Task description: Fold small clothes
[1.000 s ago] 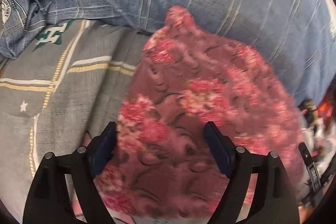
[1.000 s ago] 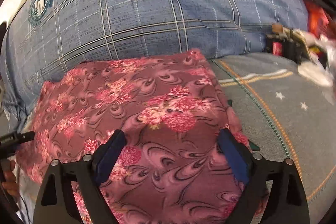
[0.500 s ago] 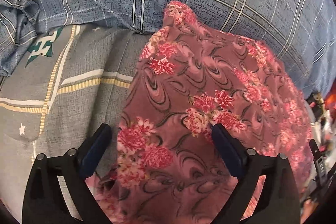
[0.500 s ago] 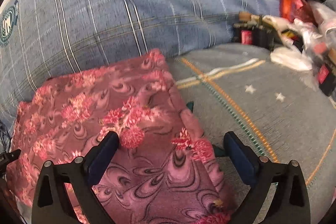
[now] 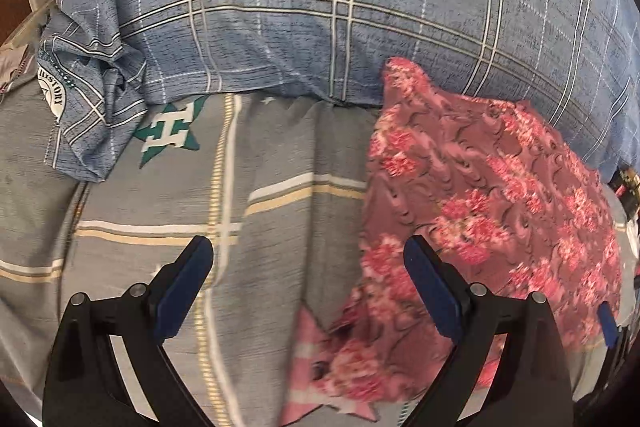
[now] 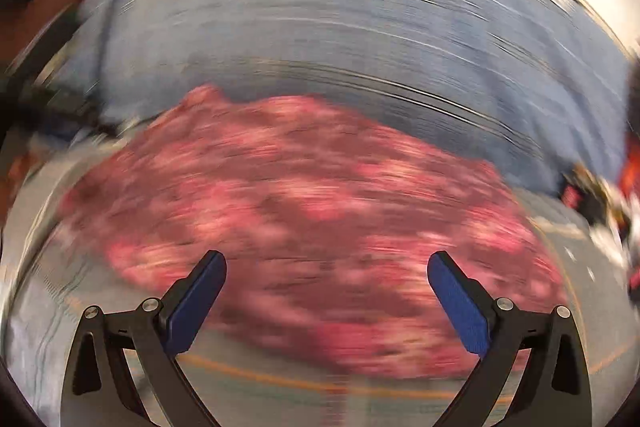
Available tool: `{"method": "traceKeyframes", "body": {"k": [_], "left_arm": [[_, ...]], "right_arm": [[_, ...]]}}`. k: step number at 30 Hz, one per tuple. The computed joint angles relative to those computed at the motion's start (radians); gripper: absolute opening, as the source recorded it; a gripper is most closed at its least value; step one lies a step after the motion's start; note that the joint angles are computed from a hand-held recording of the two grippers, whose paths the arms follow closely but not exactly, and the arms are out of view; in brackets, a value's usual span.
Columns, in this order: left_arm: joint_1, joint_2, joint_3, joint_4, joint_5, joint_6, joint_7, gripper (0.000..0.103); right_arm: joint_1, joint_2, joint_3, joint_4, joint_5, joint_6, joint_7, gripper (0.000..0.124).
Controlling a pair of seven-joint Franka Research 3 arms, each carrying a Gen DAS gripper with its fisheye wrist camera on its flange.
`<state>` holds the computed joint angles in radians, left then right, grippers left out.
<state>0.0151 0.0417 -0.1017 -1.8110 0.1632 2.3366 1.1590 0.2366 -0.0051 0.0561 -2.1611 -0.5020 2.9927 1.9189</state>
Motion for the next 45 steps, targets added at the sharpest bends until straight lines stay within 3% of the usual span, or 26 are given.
{"method": "traceKeyframes", "body": {"k": [2,5,8,10,13,14,16,17,21,25,28,35,36,37,38,39,42,45], "left_arm": [[-0.003,0.026,-0.002,0.036,0.013,-0.03,0.006,0.097],[0.012,0.026,0.006,0.032,-0.013,-0.034,0.036,0.097],[0.028,0.021,0.014,0.031,-0.061,-0.041,0.047,0.097],[0.04,0.023,0.019,0.035,-0.092,-0.051,0.048,0.097],[0.056,0.028,0.024,0.042,-0.139,-0.059,0.062,0.097],[0.062,0.027,0.025,0.044,-0.16,-0.059,0.07,0.097],[0.068,0.018,0.025,0.039,-0.201,-0.061,0.084,0.097],[0.072,0.014,0.025,0.039,-0.231,-0.066,0.097,0.097],[0.109,0.034,0.025,0.07,-0.569,-0.117,0.245,0.097],[0.126,0.104,0.006,0.148,-0.766,-0.149,0.283,0.097],[0.119,0.191,-0.02,0.249,-0.775,-0.17,0.239,0.097],[0.086,0.372,-0.091,0.468,-0.672,-0.242,0.141,0.095],[0.082,0.369,-0.097,0.466,-0.658,-0.226,0.145,0.083],[0.074,0.363,-0.103,0.459,-0.641,-0.2,0.157,0.055],[0.073,0.363,-0.111,0.466,-0.636,-0.202,0.168,0.038],[0.061,0.37,-0.111,0.489,-0.607,-0.219,0.157,0.015],[0.042,0.364,-0.112,0.515,-0.558,-0.221,0.141,0.011],[0.038,0.333,-0.122,0.509,-0.558,-0.199,0.15,0.01]], "right_arm": [[0.033,0.022,0.028,0.033,0.081,-0.048,-0.137,0.102],[0.089,0.064,0.037,0.089,0.045,-0.109,-0.196,0.102],[0.157,0.113,0.014,0.157,-0.132,-0.165,-0.116,0.101],[0.207,0.146,-0.016,0.209,-0.282,-0.185,0.009,0.101],[0.252,0.211,-0.032,0.301,-0.343,-0.241,0.057,0.099],[0.266,0.224,-0.042,0.316,-0.373,-0.235,0.079,0.092],[0.264,0.251,-0.033,0.341,-0.323,-0.223,0.015,0.046],[0.255,0.263,-0.024,0.355,-0.26,-0.226,-0.037,0.008],[0.288,0.213,-0.098,0.295,-0.301,-0.101,0.128,0.007],[0.265,0.142,-0.137,0.217,-0.376,0.028,0.337,0.007],[0.222,0.146,-0.114,0.207,-0.314,0.073,0.304,0.006],[0.123,0.158,0.004,0.17,0.084,0.138,-0.034,0.006],[0.085,0.16,0.05,0.166,0.168,0.141,-0.108,0.006],[0.055,0.16,0.086,0.162,0.236,0.143,-0.166,0.006],[0.041,0.158,0.104,0.155,0.281,0.148,-0.204,0.006],[0.017,0.155,0.132,0.149,0.335,0.152,-0.255,0.006],[-0.038,0.139,0.197,0.13,0.485,0.154,-0.38,0.006],[-0.164,0.104,0.343,0.105,0.772,0.162,-0.598,0.006]]}}
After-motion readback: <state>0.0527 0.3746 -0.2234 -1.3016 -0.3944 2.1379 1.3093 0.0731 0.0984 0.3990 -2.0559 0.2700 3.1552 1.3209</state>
